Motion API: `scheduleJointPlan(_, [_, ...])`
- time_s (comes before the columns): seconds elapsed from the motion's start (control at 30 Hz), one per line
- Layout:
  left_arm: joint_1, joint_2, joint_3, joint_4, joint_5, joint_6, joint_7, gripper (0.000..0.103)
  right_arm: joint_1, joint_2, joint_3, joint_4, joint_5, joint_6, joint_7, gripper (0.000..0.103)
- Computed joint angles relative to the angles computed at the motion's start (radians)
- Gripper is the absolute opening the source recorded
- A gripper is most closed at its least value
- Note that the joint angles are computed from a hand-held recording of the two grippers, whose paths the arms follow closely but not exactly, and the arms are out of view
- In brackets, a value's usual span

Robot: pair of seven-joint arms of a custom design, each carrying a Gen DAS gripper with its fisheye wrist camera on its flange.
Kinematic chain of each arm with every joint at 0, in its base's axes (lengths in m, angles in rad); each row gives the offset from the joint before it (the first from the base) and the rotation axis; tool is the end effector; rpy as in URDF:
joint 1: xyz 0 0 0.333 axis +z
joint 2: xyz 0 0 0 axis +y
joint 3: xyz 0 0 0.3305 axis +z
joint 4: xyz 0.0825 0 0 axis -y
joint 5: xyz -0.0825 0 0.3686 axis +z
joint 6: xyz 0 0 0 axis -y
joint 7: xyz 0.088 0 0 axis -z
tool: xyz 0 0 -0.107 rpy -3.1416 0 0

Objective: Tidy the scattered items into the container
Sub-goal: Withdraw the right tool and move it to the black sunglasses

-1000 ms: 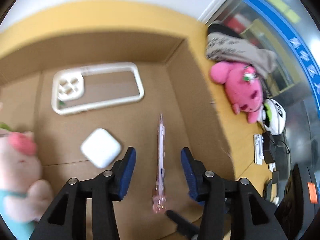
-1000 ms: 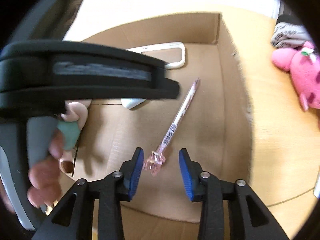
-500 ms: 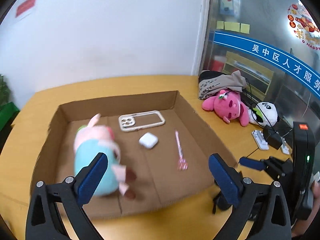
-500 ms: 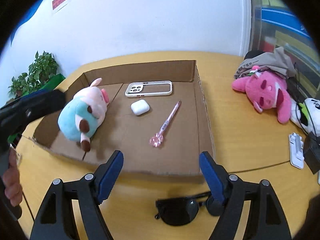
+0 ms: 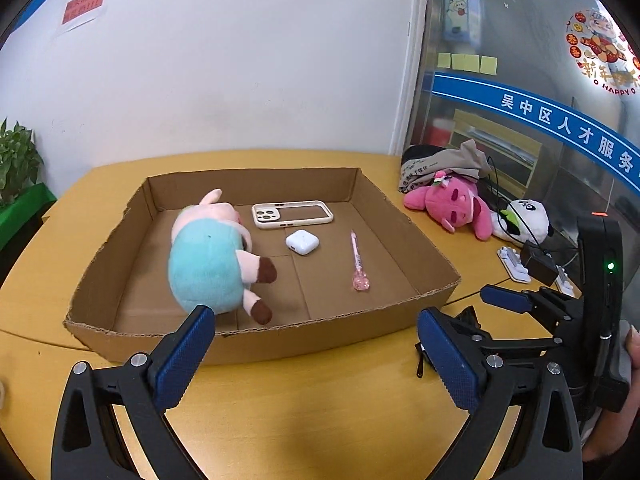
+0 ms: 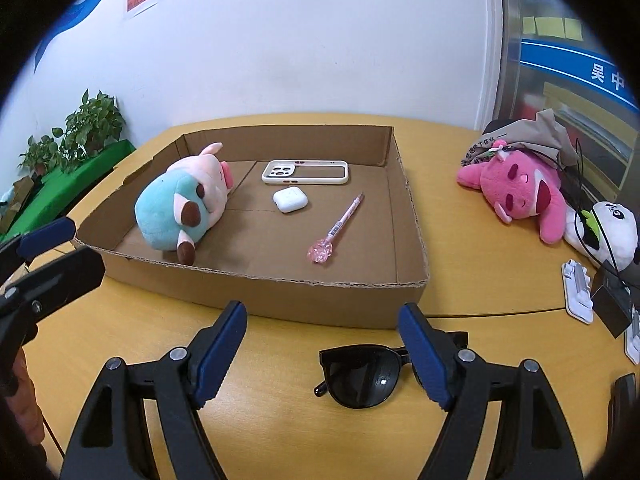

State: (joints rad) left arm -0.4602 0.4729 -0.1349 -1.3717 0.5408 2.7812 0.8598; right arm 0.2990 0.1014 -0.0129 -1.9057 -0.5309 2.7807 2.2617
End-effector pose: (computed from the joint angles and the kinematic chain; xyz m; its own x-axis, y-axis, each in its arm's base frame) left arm 0.6117 -0.4110 0.5744 -0.3102 -0.9423 0.1261 -0.5605 0.0741 -0.8248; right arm 0.5879 0.1968 0.5518 0.0269 -0.9995 -0.0160 -0.6713 -0.0062 -0.7412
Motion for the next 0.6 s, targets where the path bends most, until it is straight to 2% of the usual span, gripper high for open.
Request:
scheduleJointPlan(0.3, [0.004,0.004,-0.001,-0.010,-0.007,0.008,-0.020,0.102,-0.009,-0.003,0.005,-0.007,0.026,0.018,-0.046,0.078])
scheduleJointPlan(0.4, [0.018,0.016,-0.025,-0.004,-0.039,0.005,0.013,0.102,-0.028,-0.013,0.005,-0.032,0.099,0.061,-0.105,0.078])
scheduleJointPlan(0.53, [0.036,0.031,-0.060,-0.007,-0.101,0.004,0.071,0.102,-0.085,-0.026,0.009,-0.076,0.328,0.089,-0.267,0.078])
scheduleJointPlan(0.6, [0.048,0.041,-0.083,-0.008,-0.139,0.000,0.111,0.102,-0.111,-0.025,0.000,-0.086,0.408,0.077,-0.332,0.078])
